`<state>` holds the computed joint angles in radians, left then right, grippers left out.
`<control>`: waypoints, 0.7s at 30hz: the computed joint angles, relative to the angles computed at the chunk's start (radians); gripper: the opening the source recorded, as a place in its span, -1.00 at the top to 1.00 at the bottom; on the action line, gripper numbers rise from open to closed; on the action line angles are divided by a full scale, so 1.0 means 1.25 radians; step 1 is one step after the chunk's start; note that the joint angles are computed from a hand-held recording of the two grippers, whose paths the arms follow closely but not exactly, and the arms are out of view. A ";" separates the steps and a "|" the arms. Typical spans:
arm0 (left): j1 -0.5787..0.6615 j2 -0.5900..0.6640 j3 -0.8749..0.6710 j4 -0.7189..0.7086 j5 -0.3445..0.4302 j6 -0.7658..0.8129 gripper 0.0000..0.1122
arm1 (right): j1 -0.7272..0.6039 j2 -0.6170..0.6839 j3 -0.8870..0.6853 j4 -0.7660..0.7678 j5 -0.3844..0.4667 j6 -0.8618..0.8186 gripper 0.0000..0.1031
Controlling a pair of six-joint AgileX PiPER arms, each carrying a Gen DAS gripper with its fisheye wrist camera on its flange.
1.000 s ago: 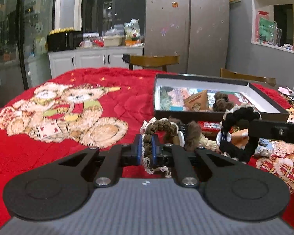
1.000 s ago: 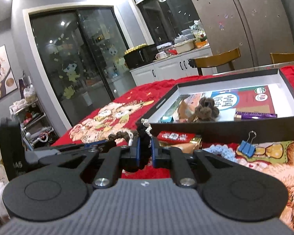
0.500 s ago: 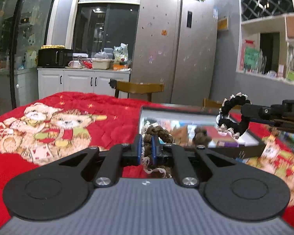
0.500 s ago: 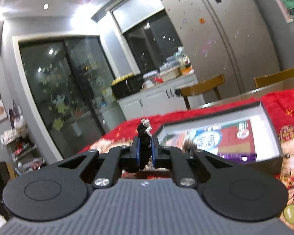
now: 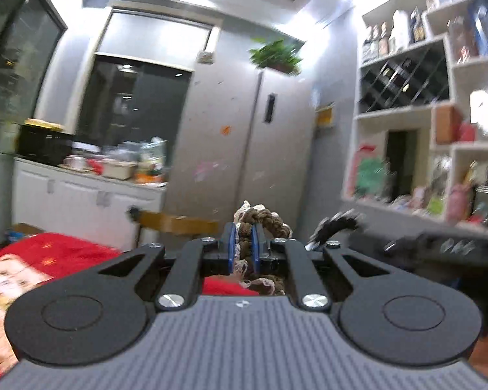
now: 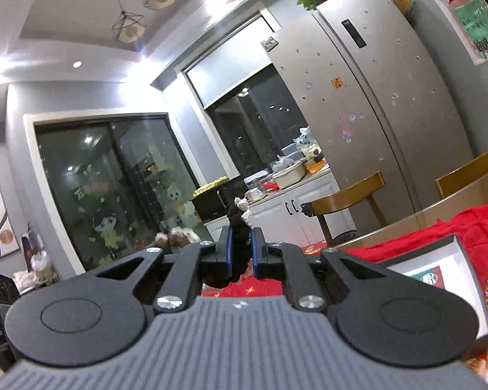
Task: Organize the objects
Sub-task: 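Carry the lace strap and small brown item over the black box with both tools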
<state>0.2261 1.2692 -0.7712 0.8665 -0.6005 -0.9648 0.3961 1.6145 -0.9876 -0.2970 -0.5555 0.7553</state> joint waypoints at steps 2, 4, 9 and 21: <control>0.011 0.029 -0.044 0.029 -0.025 -0.054 0.78 | -0.008 0.028 -0.047 0.005 0.016 0.020 0.74; 0.010 0.058 -0.084 0.036 -0.020 -0.084 0.78 | -0.023 0.066 -0.097 -0.017 0.028 0.076 0.74; 0.029 0.157 -0.175 0.129 -0.031 -0.207 0.78 | -0.036 0.155 -0.205 -0.016 0.066 0.107 0.74; -0.019 0.437 -0.363 0.268 0.085 -0.263 0.78 | -0.043 0.339 -0.370 -0.101 0.185 0.237 0.75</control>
